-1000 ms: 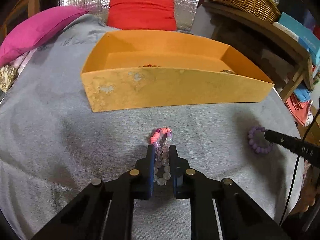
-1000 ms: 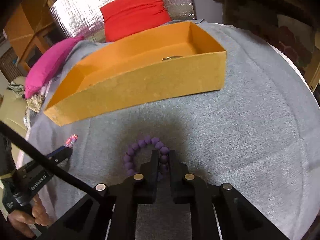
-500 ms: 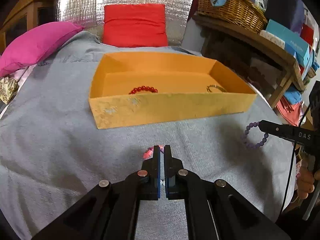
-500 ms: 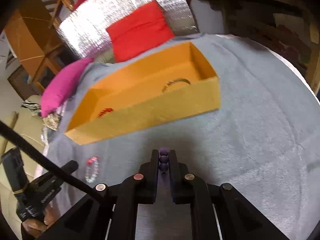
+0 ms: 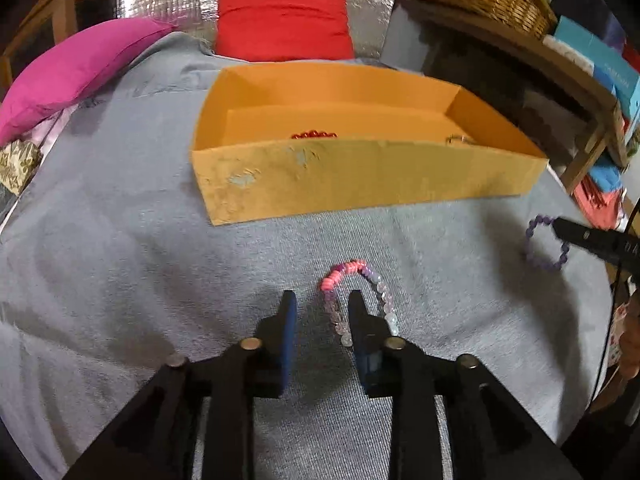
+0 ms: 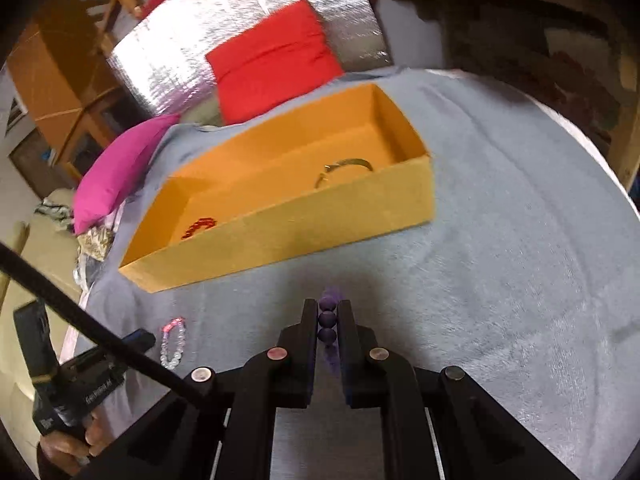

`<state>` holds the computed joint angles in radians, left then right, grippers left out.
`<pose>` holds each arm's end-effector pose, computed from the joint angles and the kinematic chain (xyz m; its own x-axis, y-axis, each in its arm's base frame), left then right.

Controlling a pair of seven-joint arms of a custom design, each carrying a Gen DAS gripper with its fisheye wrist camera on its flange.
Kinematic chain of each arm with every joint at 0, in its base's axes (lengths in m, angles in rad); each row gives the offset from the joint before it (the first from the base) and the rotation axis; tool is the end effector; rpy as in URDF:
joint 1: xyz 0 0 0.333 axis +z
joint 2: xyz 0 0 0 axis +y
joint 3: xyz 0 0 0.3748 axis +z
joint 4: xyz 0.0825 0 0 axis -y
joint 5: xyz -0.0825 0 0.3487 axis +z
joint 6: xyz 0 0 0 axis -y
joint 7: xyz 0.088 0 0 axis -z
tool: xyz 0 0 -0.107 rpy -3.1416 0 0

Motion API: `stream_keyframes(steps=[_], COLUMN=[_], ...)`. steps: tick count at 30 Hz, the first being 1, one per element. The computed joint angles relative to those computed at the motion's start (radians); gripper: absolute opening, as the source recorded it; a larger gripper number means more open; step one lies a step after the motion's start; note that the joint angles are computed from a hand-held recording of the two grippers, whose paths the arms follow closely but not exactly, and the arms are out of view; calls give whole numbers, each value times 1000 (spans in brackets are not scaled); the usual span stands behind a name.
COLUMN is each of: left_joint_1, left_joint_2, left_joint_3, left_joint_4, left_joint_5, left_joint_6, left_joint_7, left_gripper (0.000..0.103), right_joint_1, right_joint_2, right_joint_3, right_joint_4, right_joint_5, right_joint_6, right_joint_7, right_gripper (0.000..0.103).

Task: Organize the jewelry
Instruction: 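Lift pink-lavender bracelet with left gripper while right gripper lifts purple bracelet, then carry both bracelets in left and right grippers over the orange box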

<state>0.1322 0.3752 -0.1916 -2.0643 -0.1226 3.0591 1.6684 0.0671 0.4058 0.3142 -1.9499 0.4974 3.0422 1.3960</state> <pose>0.6352 -0.0147 0.4053 -0.0322 -0.9952 0.0923 -0.8122 -0.0278 -0.5828 0.6320 0.1837 0.4297 0.1238 -0.9268 -0.3546 -0.8151 0.1089 -0.5690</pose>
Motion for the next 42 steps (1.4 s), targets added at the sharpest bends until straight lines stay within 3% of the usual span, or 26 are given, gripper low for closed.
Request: stream_keyframes(steps=[4,6,8,12,16,20,24,26,29,32,36,39,42], left_joint_1=[-9,-31,-15,-10,38,129,244,326,394,372,379,296,248], left_joint_2=[27,32,35,38,28,11,7,10,20,17,32,54,83], left_joint_3=[-1,19,-1,-8,-65,-167,-297,-389,-461,-441,-456,-373,-328], left_joint_4=[30,29,32,33,15,-9,-18,-20,1,30,81,148,195], left_joint_5=[11,27,26,27,2,-39,-61,-62,-33,1,46,69,86], left_joint_6=[-37,-17,-14,-2,37,95,144,169,185,206,209,199,197], left_joint_7=[10,3,21,29,64,105,133,140,127,91,43,10,-6], left_gripper=[27,27,27,8,7,7,7,7,7,7,7,7,7], right_joint_1=[-31,-29,-17,-14,-44,-80,-175,-271,-372,-416,-420,-415,-375], right_joint_2=[0,0,6,8,4,5,20,42,84,141,206,258,284], right_joint_3=[35,38,33,37,71,120,253,380,522,605,641,655,618], right_joint_4=[-7,-6,0,0,-9,-15,-23,-32,-41,-17,36,86,143], right_joint_5=[23,21,10,-2,16,42,72,64,11,-69,-156,-201,-236], right_joint_6=[27,30,25,29,40,65,138,205,290,359,395,389,365], right_joint_7=[-18,-18,-11,-16,-35,-65,-131,-167,-177,-167,-131,-88,-55], right_gripper=[10,10,10,10,10,10,10,10,10,10,11,11,11])
